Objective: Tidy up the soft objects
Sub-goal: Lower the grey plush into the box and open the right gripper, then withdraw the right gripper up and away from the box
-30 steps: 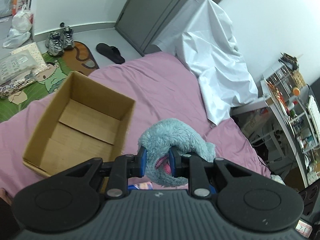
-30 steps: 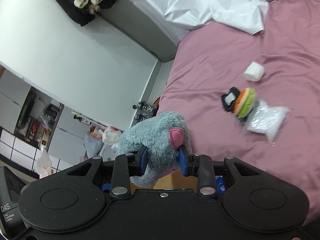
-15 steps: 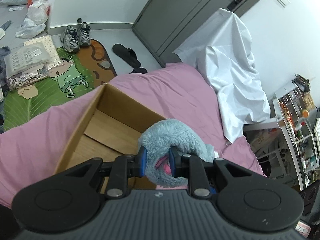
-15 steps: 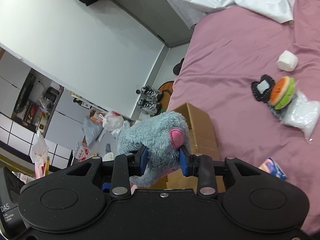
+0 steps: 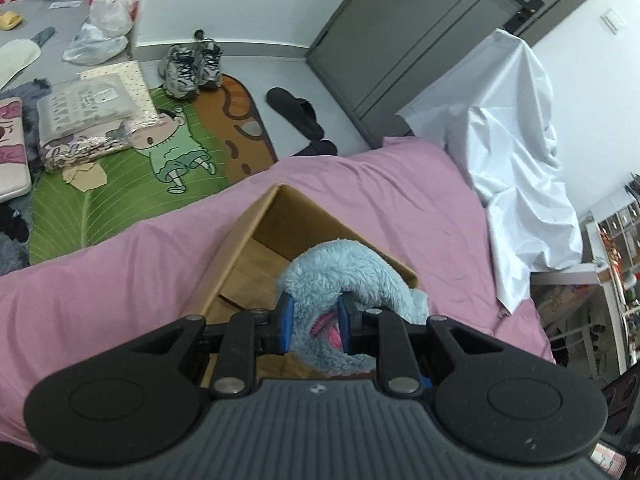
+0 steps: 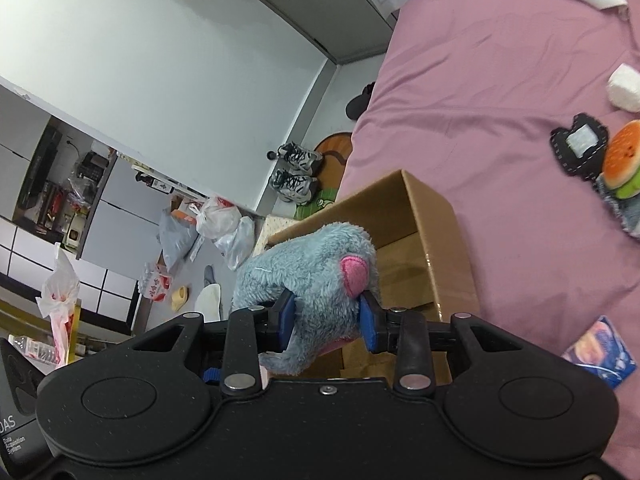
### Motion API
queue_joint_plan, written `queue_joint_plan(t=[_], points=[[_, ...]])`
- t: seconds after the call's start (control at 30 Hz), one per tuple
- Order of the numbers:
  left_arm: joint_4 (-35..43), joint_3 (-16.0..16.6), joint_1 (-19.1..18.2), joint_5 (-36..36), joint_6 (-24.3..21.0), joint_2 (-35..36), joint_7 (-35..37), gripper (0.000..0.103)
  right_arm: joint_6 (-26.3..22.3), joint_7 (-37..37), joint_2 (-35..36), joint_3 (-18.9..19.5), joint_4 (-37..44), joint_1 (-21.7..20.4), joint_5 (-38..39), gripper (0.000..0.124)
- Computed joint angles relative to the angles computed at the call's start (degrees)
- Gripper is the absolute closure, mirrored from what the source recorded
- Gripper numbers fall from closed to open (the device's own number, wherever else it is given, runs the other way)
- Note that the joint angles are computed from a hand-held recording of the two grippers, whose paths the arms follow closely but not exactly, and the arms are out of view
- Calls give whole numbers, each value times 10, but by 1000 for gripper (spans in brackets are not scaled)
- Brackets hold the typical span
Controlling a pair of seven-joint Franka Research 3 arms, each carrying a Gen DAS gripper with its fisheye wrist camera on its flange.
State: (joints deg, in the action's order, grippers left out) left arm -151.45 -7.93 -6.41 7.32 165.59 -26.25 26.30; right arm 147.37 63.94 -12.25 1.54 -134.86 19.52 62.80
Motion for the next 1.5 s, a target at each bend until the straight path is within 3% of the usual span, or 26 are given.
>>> queue_joint_plan(t=[0.33,0.4,0.57,0.67,0.83,0.9,1.0,1.07,1.27,1.5], points=[[22,-30,43,41,-11,42,-51,82,-4,23,37,7,22,-5,-3,87],[29,-39,54,63,-20,47,-69,83,-1,24,37,7,22,-6,5,78],[50,-42,57,98,-56,58,-87,82,-10,10,27,1,19,-10,27,69],[57,-41,51,111,-75,55,-92,75,-12,7,15,-2,12,-14,28,62],[70,-31,29,105,-114,42,-71,55,-20,-8,-9,-12,-3,-19,30,50],[73,-31,24,104,-124,35,-65,38,-8,-9,-20,-11,-11,-22,21,38],[77,-38,22,111,-144,21,-67,20,-1,-19,-40,-18,-22,-21,19,35],[83,-41,19,113,-167,13,-67,17,-9,-20,-51,-24,-26,-23,14,32],[87,-43,1,106,-204,-19,-58,11,30,-19,-96,-25,-57,-21,-20,21],[88,-43,-22,95,-221,-47,-47,7,50,-27,-145,-43,-87,-20,-51,21]])
